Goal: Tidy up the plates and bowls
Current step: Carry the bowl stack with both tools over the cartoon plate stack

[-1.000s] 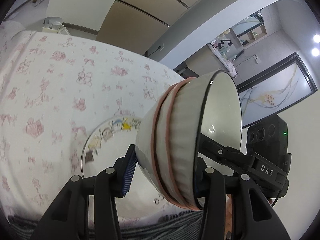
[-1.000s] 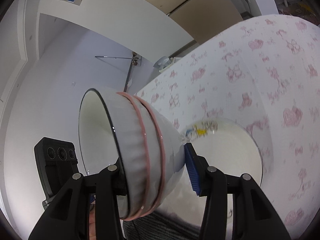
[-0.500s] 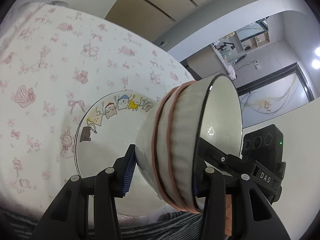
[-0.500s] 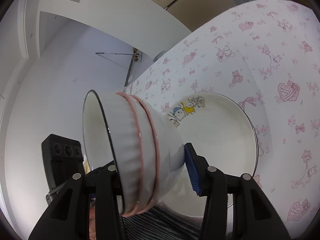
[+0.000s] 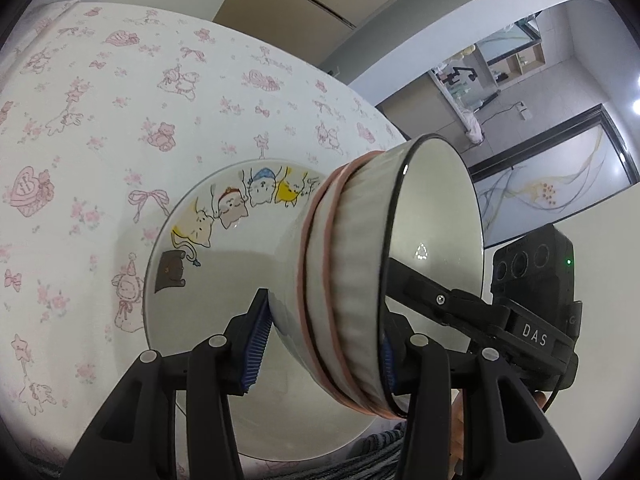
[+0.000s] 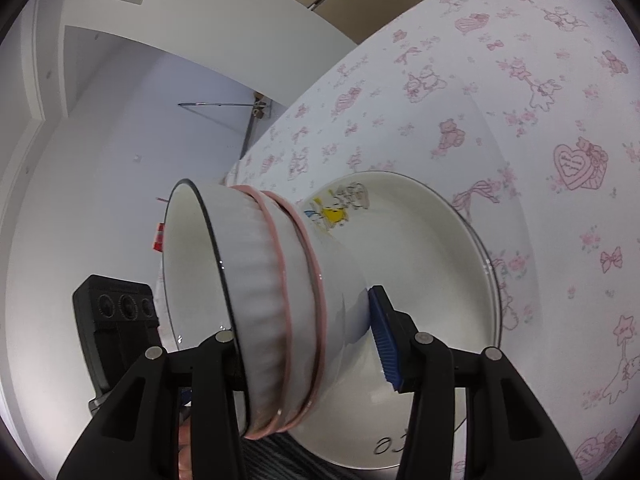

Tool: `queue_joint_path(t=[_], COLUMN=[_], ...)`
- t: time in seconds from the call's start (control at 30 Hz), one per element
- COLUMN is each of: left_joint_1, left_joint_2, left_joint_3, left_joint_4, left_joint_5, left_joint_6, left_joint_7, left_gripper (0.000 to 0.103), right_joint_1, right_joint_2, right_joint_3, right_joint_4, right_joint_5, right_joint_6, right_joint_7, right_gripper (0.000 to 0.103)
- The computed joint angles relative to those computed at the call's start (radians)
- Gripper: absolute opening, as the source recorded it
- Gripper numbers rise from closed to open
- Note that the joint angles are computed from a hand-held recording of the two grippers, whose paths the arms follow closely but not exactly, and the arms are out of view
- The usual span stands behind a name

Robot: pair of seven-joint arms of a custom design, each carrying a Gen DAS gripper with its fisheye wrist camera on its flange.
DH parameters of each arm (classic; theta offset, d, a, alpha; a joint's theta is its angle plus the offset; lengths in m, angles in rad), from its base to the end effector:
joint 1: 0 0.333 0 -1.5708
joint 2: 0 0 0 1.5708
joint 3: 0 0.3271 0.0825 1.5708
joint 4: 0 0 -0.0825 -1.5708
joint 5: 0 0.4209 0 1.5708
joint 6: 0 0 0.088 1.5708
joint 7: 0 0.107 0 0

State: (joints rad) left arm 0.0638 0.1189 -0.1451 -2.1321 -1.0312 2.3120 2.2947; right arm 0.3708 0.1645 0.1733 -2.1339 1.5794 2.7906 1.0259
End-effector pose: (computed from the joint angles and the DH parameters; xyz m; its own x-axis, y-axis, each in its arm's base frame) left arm 0.5969 -0.0645 0.3544 -0.1812 -0.7456 0.6413 -0.9550 -0.0223 -0.2957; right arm 0.5390 0.2708 0.3368 -0.1381 -0.6173 -0.7746 -0.8981 0.4077 -0.1648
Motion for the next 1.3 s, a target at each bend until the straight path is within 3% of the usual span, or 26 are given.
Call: queue_joint_path(t=[0.2, 0.7, 1.03, 1.2, 1.3], left_joint_1=[0.002, 0.007, 0.006, -0.003, -0.013], left_joint_2=[0.003, 0.012, 0.011, 0.007, 0.000], left_joint_3=[-0.002, -0.001, -0.004, -0.008, -0.013], left_joint_4=[0.002, 0.001, 0.001, -0.006, -0.019], left_joint_5=[0.000, 0.031, 0.050, 0.072, 0.081], left_joint_6=[-0.003, -0.012, -0.003, 0.026, 0.065], left_joint_7=[0.002, -0.006, -0.010, -0.012, -0.002], left_gripper=[0.048, 0.051, 0.051, 0.051, 0.051], right_joint_1=[-0.005, 0.014, 0.012, 0.025, 0.045], right_joint_2=[-0.004, 0.019, 0.023, 0.024, 0.025], right_joint_3=[-0.005, 0.012, 0.027, 0.026, 0.015], right_joint_4=[-0.006, 0.011, 0.010, 0.003, -0.012], right_joint_5=[0.020, -0.172, -0.206, -0.301, -0.445], right_joint_6=[-0.019, 0.057, 0.090, 0.128, 0.162], right_joint_7=[-0.025, 0.116, 0.142, 0.215, 0.330], right_gripper=[0.046, 0.046, 0.047, 0.048, 0.048])
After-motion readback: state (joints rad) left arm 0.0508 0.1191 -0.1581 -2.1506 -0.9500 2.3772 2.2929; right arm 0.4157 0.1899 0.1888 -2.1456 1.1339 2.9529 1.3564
